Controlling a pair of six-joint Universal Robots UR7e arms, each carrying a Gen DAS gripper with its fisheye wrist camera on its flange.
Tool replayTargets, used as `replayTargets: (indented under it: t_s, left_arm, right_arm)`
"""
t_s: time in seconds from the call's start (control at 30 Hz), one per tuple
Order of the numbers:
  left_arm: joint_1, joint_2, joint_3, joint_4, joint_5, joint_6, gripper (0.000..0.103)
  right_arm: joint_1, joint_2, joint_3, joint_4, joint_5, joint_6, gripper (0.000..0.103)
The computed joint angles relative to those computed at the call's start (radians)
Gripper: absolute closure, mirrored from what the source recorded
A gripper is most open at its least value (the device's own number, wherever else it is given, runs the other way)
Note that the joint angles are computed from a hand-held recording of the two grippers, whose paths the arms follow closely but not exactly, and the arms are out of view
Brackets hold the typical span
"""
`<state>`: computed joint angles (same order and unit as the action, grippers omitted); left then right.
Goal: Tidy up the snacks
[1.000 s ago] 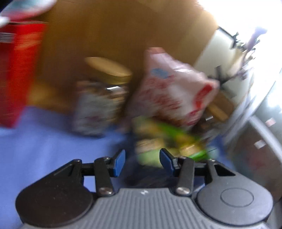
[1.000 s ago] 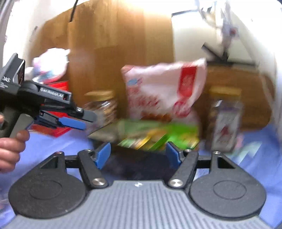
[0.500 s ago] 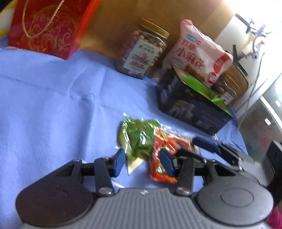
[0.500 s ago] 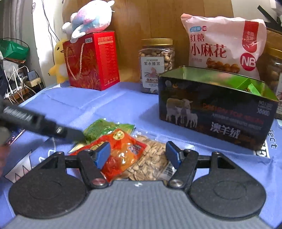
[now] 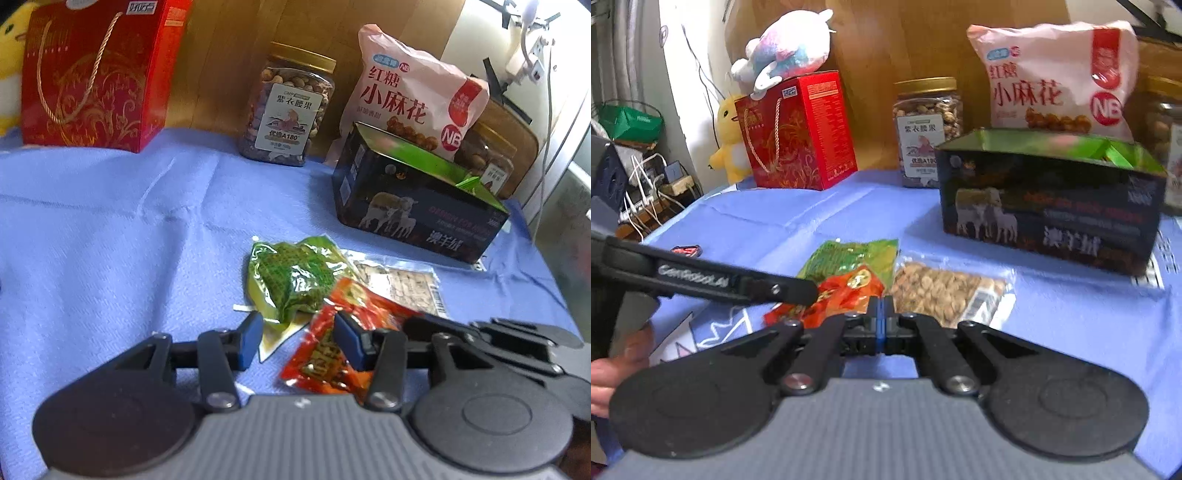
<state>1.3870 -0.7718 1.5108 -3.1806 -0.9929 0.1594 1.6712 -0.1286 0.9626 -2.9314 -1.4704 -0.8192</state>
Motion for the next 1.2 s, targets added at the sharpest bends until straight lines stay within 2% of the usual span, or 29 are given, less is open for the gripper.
replayTargets:
  t_s: [0.17, 0.4, 0.53, 0.63, 0.67, 0.7, 0.73, 1.0, 1.2]
  left_arm:
    - [-0.012, 0.012, -0.004, -0.009, 0.043, 0.021, 0.059]
    - [-0.019, 0.015, -0.004, -0.008, 0.064, 0.023, 0.059]
    - [-0.02, 0.016, -0.005, -0.006, 0.069, 0.024, 0.059]
    - [-0.02, 0.016, -0.007, -0.001, 0.072, 0.026, 0.058]
    - [-0.021, 0.016, -0.008, 0.002, 0.073, 0.025, 0.058]
    - [-0.021, 0.016, -0.01, 0.005, 0.073, 0.024, 0.058]
    - [-0.021, 0.016, -0.01, 0.007, 0.073, 0.024, 0.057]
    - [-0.028, 0.027, -0.023, 0.02, 0.091, 0.03, 0.048]
    - [-0.037, 0.039, -0.036, 0.032, 0.124, 0.039, 0.046]
  right_arm:
    - [-0.009, -0.032, 0.06, -0.025, 0.019, 0.016, 0.1]
    - [-0.013, -0.038, 0.07, -0.007, 0.022, 0.021, 0.1]
    - [-0.018, -0.047, 0.071, 0.038, 0.039, 0.035, 0.093]
    - [-0.019, -0.049, 0.071, 0.053, 0.039, 0.034, 0.084]
    - [-0.018, -0.051, 0.075, 0.051, 0.04, 0.028, 0.073]
    - [-0.017, -0.052, 0.08, 0.047, 0.039, 0.018, 0.058]
    - [-0.016, -0.053, 0.086, 0.042, 0.039, 0.004, 0.052]
    - [0.003, -0.042, 0.097, 0.012, -0.01, -0.107, 0.038]
    - [0.007, -0.036, 0.103, -0.018, -0.018, -0.143, 0.037]
